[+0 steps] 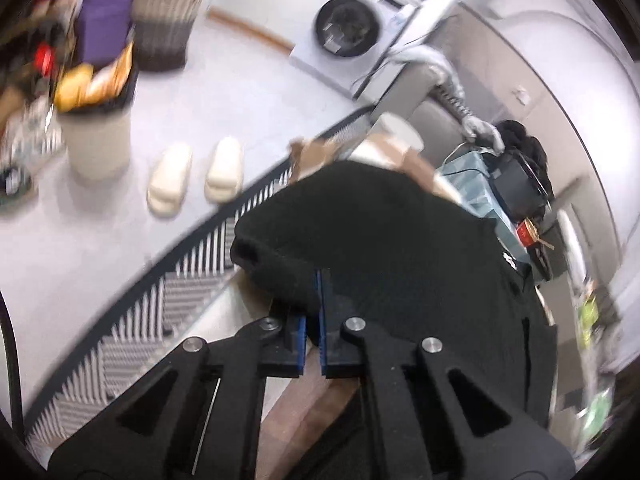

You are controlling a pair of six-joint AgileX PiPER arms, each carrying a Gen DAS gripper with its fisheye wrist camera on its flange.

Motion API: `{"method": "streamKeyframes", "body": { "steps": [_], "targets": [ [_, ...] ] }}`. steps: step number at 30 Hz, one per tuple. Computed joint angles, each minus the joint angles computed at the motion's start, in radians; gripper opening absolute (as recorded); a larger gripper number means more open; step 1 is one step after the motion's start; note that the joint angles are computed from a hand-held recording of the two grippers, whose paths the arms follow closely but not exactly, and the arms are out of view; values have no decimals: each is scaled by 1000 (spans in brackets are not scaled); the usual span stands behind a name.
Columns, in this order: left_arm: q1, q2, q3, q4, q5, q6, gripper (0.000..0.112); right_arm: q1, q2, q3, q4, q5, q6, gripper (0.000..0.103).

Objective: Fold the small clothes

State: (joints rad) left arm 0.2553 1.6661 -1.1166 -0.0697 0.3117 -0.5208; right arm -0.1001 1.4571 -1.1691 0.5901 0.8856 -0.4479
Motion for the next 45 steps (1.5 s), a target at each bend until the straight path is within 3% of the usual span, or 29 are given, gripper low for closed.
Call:
{"method": "streamKeyframes", "body": {
  "steps": [5,7,13,16,17,19,21,23,26,28,32,34,39,42,44,45],
  "targets": [
    [-174,-20,-137,495,76,-327,2,-16,3,-1,11,3,-18,33],
    [-263,1,-211,572,107,-324,2,-21,-1,-2,13,4,-22,33],
    [-501,169,-456,270,258,172,4,-43,-20,8,19,6,-31,33],
    [-551,233,-478,242,295,216,25,-45,-20,15,12,4,-26,33],
    [-563,238,-460,265,291,180,37,-48,-20,16,15,8,-32,33],
    [-553,218,-407,245,253,172,46,-53,-21,20,17,7,-41,33],
    [-516,167,-338,131,202,250,51,-60,-15,17,22,11,-46,33],
    [-485,107,-252,88,144,276,64,-65,-14,19,31,7,-55,33],
    [-411,77,-197,40,92,292,72,-68,-3,18,47,5,-68,33],
    [-359,102,-217,-22,94,320,72,-67,3,18,50,6,-69,33],
    [-265,274,-426,-217,166,429,72,-75,4,23,53,7,-81,33],
    [-241,354,-522,-222,209,417,71,-83,8,23,52,7,-80,33],
    [-240,562,-792,-162,356,310,54,-86,20,19,35,0,-63,33],
    [-266,635,-900,-51,407,216,30,-80,26,15,25,-1,-48,33],
    [-277,656,-934,-36,416,210,2,-81,30,13,26,-2,-47,33],
    [-282,675,-972,-42,427,224,3,-83,33,13,31,-2,-50,33]
  ]
}}
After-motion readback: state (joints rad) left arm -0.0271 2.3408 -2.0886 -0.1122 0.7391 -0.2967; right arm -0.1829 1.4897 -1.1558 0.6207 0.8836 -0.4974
